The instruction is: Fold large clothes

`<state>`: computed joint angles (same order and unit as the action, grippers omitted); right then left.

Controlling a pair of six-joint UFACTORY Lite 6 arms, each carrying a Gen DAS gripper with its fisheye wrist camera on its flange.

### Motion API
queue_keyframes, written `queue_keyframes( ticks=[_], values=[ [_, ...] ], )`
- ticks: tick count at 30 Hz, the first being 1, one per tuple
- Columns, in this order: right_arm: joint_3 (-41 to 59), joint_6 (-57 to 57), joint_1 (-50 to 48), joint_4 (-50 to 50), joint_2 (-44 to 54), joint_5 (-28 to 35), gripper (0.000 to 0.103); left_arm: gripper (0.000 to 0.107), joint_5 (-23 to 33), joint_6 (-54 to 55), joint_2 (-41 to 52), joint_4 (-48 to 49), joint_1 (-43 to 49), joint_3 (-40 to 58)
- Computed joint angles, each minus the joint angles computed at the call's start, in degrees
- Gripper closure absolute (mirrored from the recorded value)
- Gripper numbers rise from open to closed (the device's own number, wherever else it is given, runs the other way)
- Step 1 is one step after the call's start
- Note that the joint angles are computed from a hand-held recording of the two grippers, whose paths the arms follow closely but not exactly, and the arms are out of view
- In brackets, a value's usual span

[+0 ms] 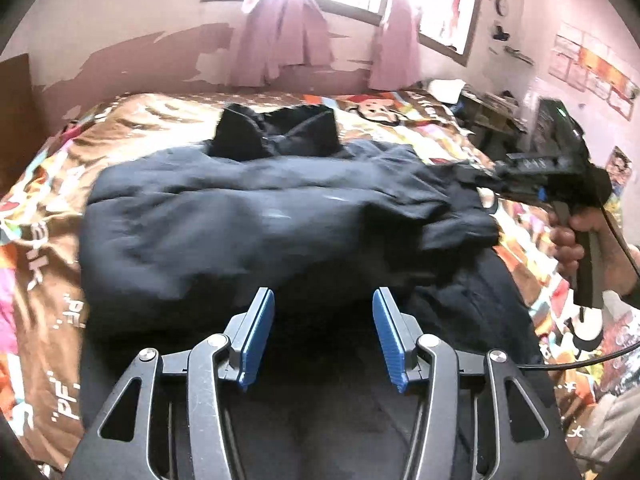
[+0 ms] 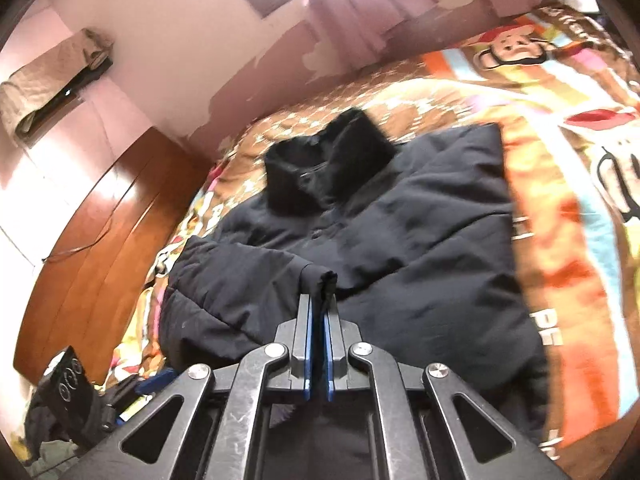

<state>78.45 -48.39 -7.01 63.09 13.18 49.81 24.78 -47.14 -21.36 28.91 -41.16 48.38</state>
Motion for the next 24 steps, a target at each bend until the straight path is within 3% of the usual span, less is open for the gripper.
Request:
queue_keyframes(
  ticks=[9, 12, 15, 16, 18, 19, 20, 22, 24],
  values=[
    [-0.7, 0.4, -5.6, -3.4, 2.1, -4.3, 0.098, 0.062, 2.1, -2.8, 0.5, 2.4, 9.0, 2.5],
    [-0.7, 1.3, -3.4, -6.7, 2.0, -8.8, 0.097, 0.062, 7.0, -9.2, 4.9, 10.7, 8.4, 5.5],
    [-1.1, 3.8, 0.2, -12.2, 1.1, -14.7, 0.094, 0.062, 7.4, -8.6, 8.8, 11.0, 8.8, 8.3],
    [-1.4, 6.3, 2.1, -15.7, 0.3, -17.3, 0.089, 0.062, 6.7, -7.8, 9.9, 9.9, 9.2, 9.0],
    [-1.9, 8.6, 4.9, -20.0, -0.9, -21.1, 0.066, 0.062, 4.8, -5.9, 12.4, 7.3, 10.1, 10.7],
    [-2.7, 8.6, 6.1, -20.8, -1.8, -23.0, 0.047, 0.062, 4.3, -4.9, 13.6, 6.3, 10.4, 11.5],
    [-3.9, 7.8, 7.3, -20.9, -3.0, -25.5, 0.035, 0.062, 3.5, -3.1, 15.4, 4.2, 11.0, 12.6],
    [-5.6, 4.3, 9.6, -19.7, -4.7, -29.0, 0.035, 0.062, 2.0, 1.5, 18.2, -0.8, 12.2, 14.3],
    [-4.6, 0.1, 11.1, -18.0, -3.8, -27.2, 0.035, 0.062, 0.3, 7.3, 20.2, -7.4, 13.6, 15.0]
  ],
)
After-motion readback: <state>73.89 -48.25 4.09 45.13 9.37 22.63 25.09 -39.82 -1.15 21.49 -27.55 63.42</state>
